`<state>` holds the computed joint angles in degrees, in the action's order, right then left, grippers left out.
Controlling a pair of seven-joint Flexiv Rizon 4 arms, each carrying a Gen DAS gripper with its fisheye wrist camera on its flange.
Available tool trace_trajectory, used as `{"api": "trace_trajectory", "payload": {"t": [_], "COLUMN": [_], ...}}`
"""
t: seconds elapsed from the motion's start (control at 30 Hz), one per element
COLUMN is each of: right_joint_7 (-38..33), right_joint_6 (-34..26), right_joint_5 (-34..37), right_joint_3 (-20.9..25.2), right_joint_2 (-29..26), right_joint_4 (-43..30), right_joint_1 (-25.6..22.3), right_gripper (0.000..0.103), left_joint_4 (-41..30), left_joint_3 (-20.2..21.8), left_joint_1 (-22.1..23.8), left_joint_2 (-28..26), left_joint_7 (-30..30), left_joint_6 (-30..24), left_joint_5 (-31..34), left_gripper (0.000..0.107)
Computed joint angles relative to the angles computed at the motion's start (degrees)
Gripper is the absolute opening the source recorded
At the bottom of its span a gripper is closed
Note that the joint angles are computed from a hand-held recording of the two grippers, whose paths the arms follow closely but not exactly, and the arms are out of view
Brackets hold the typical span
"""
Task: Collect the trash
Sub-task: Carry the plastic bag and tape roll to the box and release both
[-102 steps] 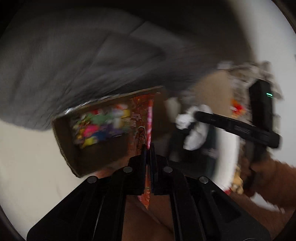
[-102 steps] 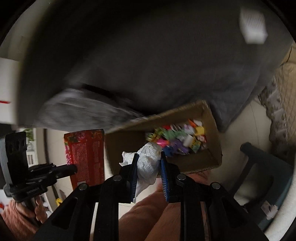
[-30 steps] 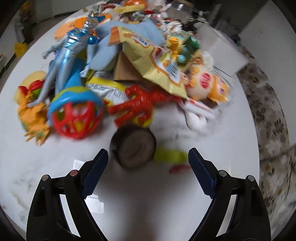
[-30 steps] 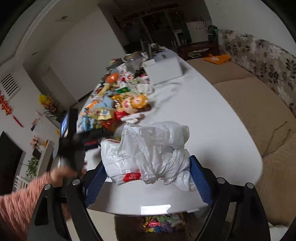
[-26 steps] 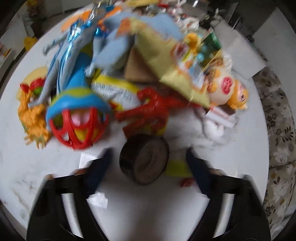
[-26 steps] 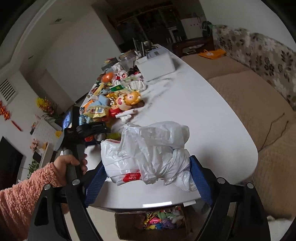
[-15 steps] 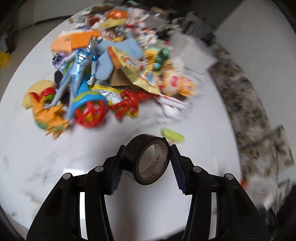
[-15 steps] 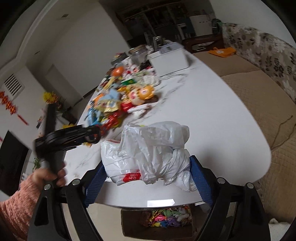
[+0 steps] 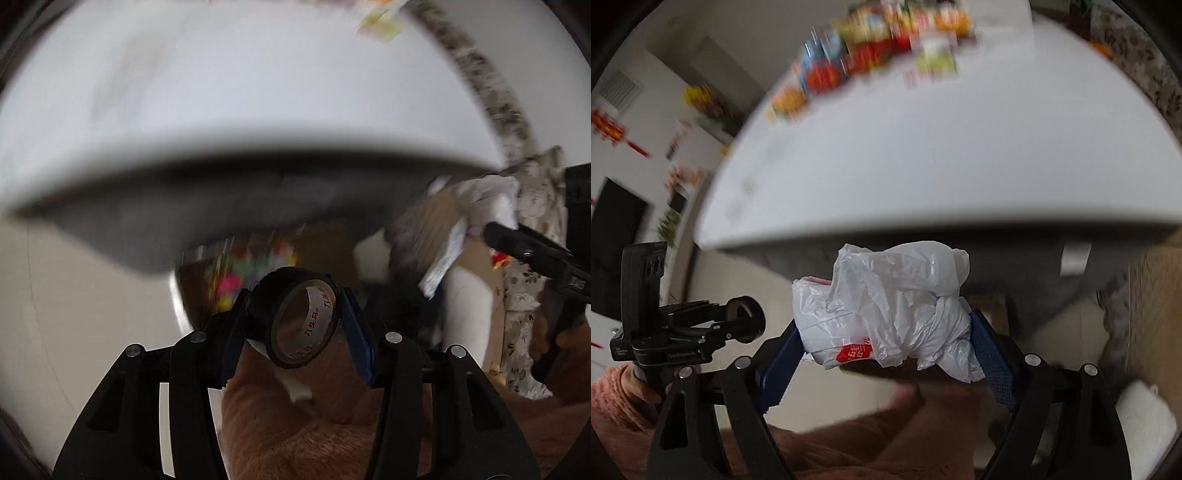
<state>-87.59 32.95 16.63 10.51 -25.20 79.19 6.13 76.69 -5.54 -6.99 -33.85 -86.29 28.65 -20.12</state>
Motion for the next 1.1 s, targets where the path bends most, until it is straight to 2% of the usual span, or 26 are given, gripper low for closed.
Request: {"api": "trace_trajectory", "payload": {"t": [0.17, 0.23, 0.3, 0.33, 0.37, 0.4, 0.43, 0.47, 0.53, 0.57, 0.67, 0.77, 0.93, 1.1], "right_joint_7": [3.79, 5.31, 6.73, 7.47, 8.27, 9.38, 10.71, 12.09, 13.35, 13.79, 13.56, 13.1, 10.67, 3.16], "right_joint_6": [3.33, 4.24, 7.62, 8.35, 8.44, 6.7, 5.42, 2.64, -0.48, -0.37, 0.28, -0.31, -1.26, -5.37], "right_joint_5": [-3.52, -4.76, -8.23, -9.39, -10.17, -11.04, -12.33, -13.94, -14.97, -14.81, -14.2, -13.99, -11.95, -6.4], "right_joint_3": [-0.94, -1.14, -2.2, -2.36, -2.37, -2.49, -2.96, -3.54, -3.4, -3.1, -2.13, -1.52, 0.36, 3.13], "right_joint_2": [-4.49, -7.59, -10.67, -12.15, -13.76, -16.38, -17.93, -20.2, -22.56, -22.65, -22.21, -20.7, -14.68, -7.76], "right_joint_4": [6.8, 7.12, 8.13, 8.0, 7.55, 5.69, 4.84, 2.88, 0.41, 0.41, 0.42, 0.67, 1.28, -2.07], "right_joint_1": [2.71, 3.34, 4.92, 5.2, 5.26, 5.33, 5.65, 6.09, 5.72, 5.28, 3.94, 3.34, 2.51, 0.52], "right_gripper": [0.084, 0.084, 0.084, 0.086, 0.089, 0.096, 0.097, 0.097, 0.097, 0.097, 0.097, 0.097, 0.097, 0.097], "left_joint_4": [4.69, 2.71, -0.28, -2.61, -5.29, -7.38, -9.54, -10.75, -14.85, -16.18, -13.56, -12.87, -10.68, -8.41], "left_joint_3": [0.49, 0.55, 1.42, 2.46, 2.85, 2.96, 3.28, 3.17, 2.89, 2.87, 2.51, 2.77, 2.13, 0.62], "left_joint_1": [-0.96, -1.33, -2.26, -3.0, -3.25, -3.32, -3.37, -3.22, -2.57, -2.45, -2.25, -2.27, -1.48, -0.11], "left_joint_2": [-4.6, -9.11, -13.76, -16.06, -18.61, -20.41, -22.54, -23.75, -26.89, -27.72, -25.78, -24.07, -19.67, -12.45], "left_joint_7": [-1.13, -3.2, -6.29, -8.44, -10.37, -11.85, -13.92, -15.18, -17.17, -17.6, -16.16, -14.81, -12.32, -6.36], "left_joint_6": [3.52, 3.25, 2.94, 0.74, -1.53, -3.36, -5.44, -7.04, -13.72, -16.27, -14.23, -14.84, -14.49, -19.38], "left_joint_5": [1.2, 1.36, 2.54, 4.1, 4.74, 5.12, 5.41, 5.46, 5.57, 5.89, 6.81, 8.08, 7.65, 6.01], "left_gripper": [0.048, 0.048, 0.048, 0.05, 0.065, 0.076, 0.087, 0.087, 0.087, 0.087, 0.087, 0.087, 0.087, 0.087]}}
